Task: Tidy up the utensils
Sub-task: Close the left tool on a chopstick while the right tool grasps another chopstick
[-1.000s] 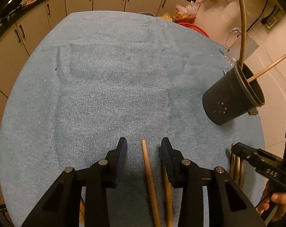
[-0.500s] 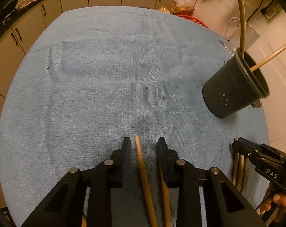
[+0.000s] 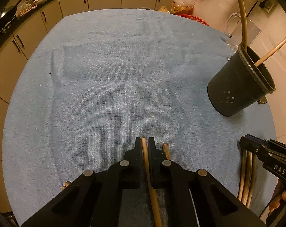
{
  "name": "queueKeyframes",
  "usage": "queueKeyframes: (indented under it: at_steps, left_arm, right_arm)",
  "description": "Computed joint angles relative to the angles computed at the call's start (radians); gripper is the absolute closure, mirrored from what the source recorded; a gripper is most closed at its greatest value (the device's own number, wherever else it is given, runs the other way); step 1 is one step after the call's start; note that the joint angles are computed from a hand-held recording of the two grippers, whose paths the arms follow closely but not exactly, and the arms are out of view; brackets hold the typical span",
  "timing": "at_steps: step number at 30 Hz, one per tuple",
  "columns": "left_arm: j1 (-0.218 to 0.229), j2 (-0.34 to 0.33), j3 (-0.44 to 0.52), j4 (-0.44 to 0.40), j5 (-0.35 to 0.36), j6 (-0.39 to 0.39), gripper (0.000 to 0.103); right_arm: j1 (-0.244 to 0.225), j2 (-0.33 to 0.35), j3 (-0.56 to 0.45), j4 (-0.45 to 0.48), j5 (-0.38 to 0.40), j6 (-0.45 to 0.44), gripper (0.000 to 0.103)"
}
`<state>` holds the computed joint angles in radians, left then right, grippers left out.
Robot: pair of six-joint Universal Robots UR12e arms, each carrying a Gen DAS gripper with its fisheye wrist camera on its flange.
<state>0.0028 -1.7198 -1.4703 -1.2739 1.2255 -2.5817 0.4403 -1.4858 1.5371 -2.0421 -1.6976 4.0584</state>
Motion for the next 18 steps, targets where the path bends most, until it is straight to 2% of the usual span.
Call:
queueKeyframes:
  at_steps: [3,11,18]
  left_arm:
    - [0.016,-0.009,0.017,-0.049,-0.039,-0.003,0.098]
    - [0.049,-0.001,0.027,-0.077,-0.117,-0.004,0.098]
    - [0.095,0.049,0.021,-0.079,-0.227,0.026,0.098]
  right_arm:
    - [0.004,0.005,-0.012,0.028,-0.022,-0.004,0.090]
    - [0.006,-0.023,0.035,-0.063,-0.017,0.006,0.092]
    - [0.037,-0.047,0.032,-0.130,-0.082,-0.020,0.093]
